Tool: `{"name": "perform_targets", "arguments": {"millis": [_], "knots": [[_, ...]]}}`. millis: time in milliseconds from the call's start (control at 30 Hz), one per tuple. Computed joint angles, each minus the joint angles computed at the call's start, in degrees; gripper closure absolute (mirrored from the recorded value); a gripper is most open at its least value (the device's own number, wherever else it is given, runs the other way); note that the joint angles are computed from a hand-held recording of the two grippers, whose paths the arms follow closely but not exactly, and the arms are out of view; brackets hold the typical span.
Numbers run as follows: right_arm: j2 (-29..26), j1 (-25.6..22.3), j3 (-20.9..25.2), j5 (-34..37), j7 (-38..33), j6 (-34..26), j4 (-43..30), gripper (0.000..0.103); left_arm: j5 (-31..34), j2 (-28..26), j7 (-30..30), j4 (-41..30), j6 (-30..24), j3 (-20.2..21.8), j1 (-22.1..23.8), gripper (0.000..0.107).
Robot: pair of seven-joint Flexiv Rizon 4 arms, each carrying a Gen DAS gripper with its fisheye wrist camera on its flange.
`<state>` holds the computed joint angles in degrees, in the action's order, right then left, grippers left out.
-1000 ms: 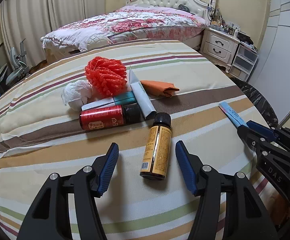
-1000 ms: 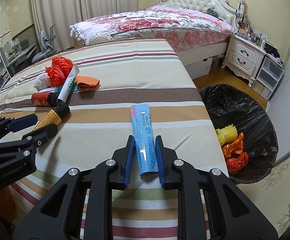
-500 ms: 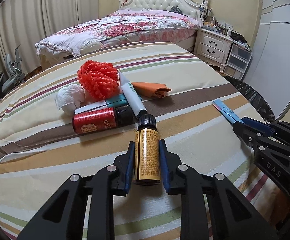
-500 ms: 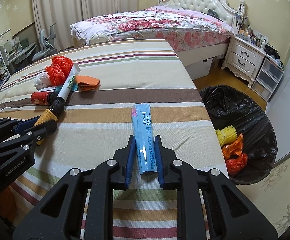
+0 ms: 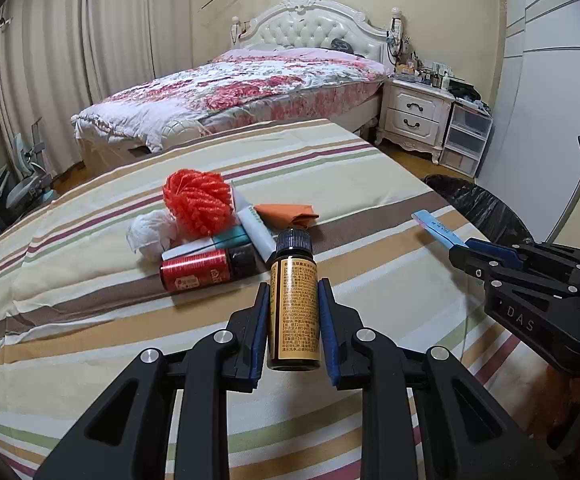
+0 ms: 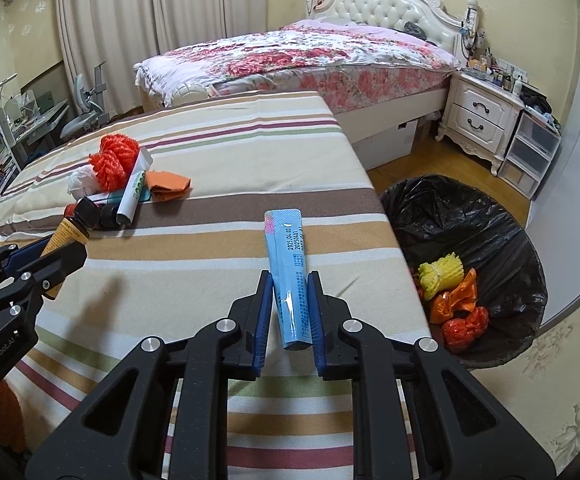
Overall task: Collect trash
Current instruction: 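Grasp the gold bottle with the left tool while the right tool holds the blue box, then carry the gold bottle and blue box over the bin and open both tools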
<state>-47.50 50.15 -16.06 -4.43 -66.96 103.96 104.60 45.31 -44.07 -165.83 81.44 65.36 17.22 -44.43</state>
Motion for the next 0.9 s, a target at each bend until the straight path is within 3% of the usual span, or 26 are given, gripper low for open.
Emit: {"name": "perform_targets", "arguments": {"millis": [367,733,900], "knots": [[0.34,2.62,-6.59,5.40,0.87,1.73,1.34,0.085,-2.30,-4.78,5.69,-9.83,-0.37,-1.12,1.31,0.082],[-1.73,3.43,-13.47,8.67,3.47,1.23,0.96,0.085,-10.87,-15.20,17.46,-27.06,-3.94,-2.71,3.07,0.082],[-2.89,2.91,-14.50,9.07,4.25,1.29,0.15,0.085,-14.70,-19.58,21.69,-34.02,-6.54,-3.20,3.74,0.082]]}}
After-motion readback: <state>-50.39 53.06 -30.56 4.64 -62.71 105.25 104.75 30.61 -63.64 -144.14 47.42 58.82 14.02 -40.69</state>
